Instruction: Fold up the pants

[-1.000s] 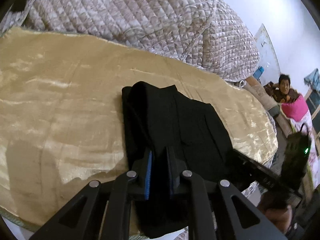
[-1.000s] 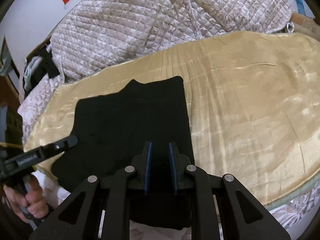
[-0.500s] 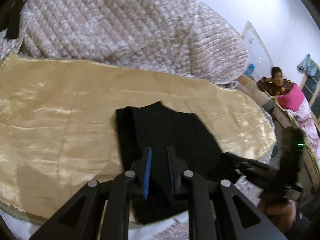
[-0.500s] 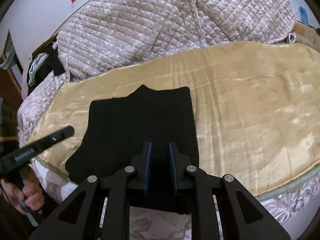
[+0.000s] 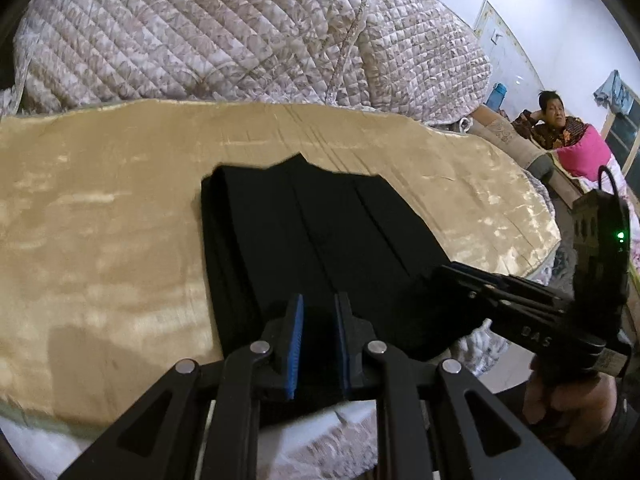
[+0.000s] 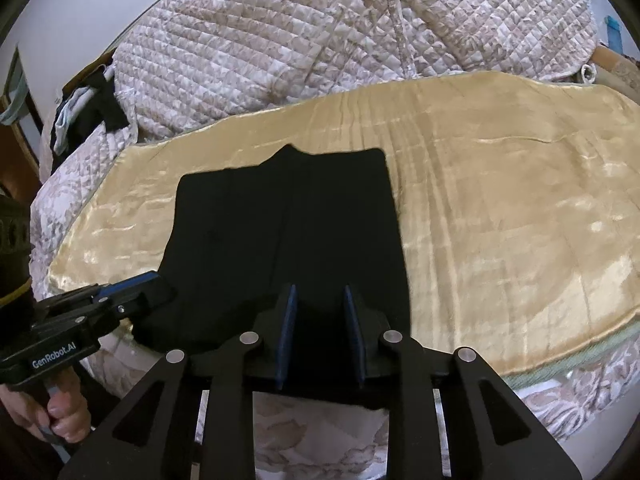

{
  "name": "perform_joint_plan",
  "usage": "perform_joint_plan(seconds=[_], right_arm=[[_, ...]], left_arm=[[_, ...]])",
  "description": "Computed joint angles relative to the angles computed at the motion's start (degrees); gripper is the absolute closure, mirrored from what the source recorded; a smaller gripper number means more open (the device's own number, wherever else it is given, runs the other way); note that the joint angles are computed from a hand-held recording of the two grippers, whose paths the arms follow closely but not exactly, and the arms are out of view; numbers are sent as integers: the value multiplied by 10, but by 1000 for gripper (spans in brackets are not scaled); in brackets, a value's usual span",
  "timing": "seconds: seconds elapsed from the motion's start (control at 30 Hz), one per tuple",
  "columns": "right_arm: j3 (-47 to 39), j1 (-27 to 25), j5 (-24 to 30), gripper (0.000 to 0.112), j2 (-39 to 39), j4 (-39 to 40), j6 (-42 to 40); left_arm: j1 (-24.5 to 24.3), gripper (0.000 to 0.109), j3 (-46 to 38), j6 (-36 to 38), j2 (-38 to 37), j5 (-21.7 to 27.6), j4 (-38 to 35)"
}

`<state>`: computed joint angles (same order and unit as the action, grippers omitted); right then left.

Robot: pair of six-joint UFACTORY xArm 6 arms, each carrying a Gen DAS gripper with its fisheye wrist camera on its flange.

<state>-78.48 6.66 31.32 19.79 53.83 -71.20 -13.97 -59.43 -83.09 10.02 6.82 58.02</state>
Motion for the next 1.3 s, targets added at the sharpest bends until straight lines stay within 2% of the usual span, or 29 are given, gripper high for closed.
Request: perform_joint_plan(seconds=[0.07, 0.2, 0.27, 0.33, 0.43, 0.5, 0.73, 0.83, 1.0, 1.17, 1.3], right_arm=[[-26, 2, 5, 87, 13, -21, 20], [-111, 3, 39, 87, 63, -77, 79], [-188, 1, 77, 87, 112, -108, 120], [-254, 2, 97, 87, 158, -148, 163], [-321, 6, 111, 89, 208, -183, 189], [-343, 10, 110, 90, 228, -192, 202], [-368, 15, 107, 90, 248, -216, 222], [-343, 16, 89, 90, 232, -204, 215], [-217, 17, 31, 90, 145, -162, 156], [-92, 16, -4, 90, 55, -95, 71], [-13, 14, -14, 78, -3, -49, 12]], left_arm=[[5, 91, -21, 63, 13, 7, -51], [19, 91, -79, 142, 48, 23, -94], [30, 91, -110, 177, 74, 35, -119], [37, 91, -123, 223, 95, 31, -174], [45, 91, -121, 245, 110, 19, -209], [51, 91, -120, 218, 117, 7, -182], [54, 91, -126, 226, 125, 0, -197], [53, 91, -130, 197, 122, 9, -161], [38, 89, -98, 130, 81, 27, -95], [15, 88, -49, 8, 28, 40, 29], [-6, 84, -9, -66, -5, 44, 89]])
